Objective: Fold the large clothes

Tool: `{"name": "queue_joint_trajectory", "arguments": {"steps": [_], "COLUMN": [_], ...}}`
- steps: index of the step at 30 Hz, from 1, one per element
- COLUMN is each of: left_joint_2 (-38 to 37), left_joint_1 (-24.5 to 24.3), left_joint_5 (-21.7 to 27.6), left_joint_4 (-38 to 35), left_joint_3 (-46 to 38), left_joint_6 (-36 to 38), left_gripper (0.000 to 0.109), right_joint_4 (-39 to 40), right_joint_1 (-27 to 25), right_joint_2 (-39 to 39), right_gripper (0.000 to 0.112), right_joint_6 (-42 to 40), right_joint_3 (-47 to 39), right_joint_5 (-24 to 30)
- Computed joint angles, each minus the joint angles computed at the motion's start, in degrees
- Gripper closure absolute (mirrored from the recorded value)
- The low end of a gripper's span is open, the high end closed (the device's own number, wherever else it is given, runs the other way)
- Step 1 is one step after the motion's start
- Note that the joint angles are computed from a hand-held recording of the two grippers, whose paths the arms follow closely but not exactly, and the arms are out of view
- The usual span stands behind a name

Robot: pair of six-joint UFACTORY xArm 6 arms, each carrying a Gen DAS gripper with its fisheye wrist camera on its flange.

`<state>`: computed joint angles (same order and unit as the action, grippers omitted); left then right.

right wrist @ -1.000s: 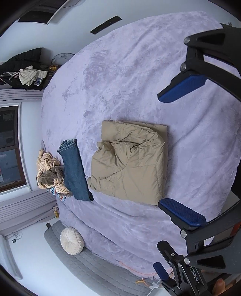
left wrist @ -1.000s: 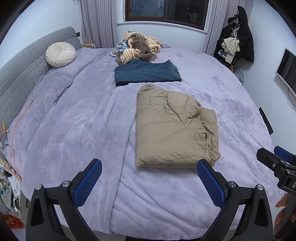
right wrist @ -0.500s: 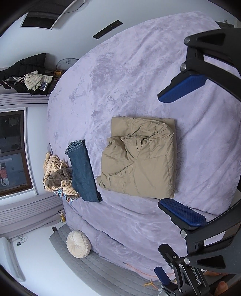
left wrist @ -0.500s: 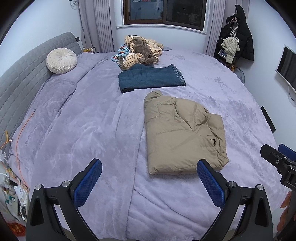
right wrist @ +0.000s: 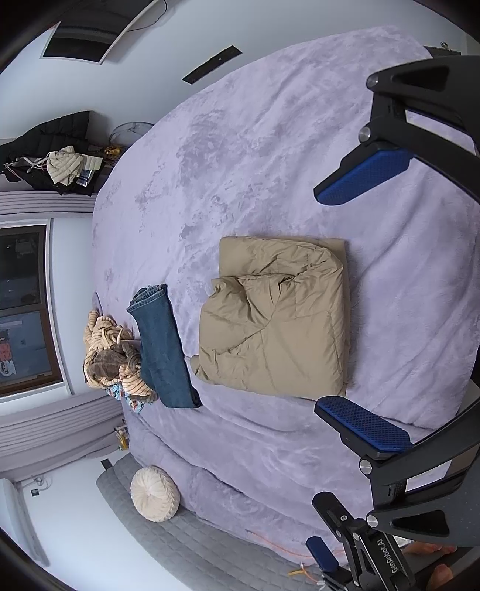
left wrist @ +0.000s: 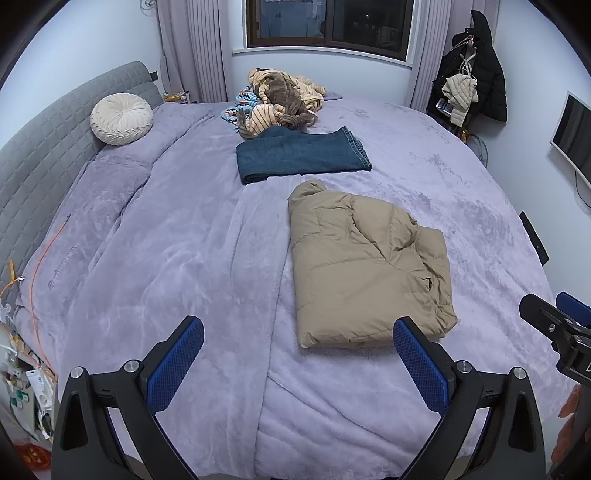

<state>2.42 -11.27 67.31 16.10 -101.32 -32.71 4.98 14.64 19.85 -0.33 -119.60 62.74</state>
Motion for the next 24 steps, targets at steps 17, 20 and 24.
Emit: {"name": "queue_joint_trajectory", "arguments": {"steps": [17,20,24], "left_joint_2": [-1.08,-1.12,-1.53], "left_joint_1": [0.34,0.41,0.23], "left_joint_5": [-0.47,-0.60,-0.50], "left_joint_4": [0.25,0.07,0.30], "left_joint_3": [1.41,1.48,1.85], "left_joint_6": [-0.38,-0.24,-0.55], "left_gripper": [0.006,0.006,0.006], "right_joint_4": [0.06,-0.11,-0.12], "right_joint_1": [0.15,0.23,0.24], "right_joint_2": [0.15,0.08,-0.03], "right_gripper": [0.010,0.010,0.010], "right_joint_6": [0.11,0.26,0.26], "right_joint_3": [-0.30,-0.21,-0.07], "right_joint_5": [0.11,0.10,0.05]}}
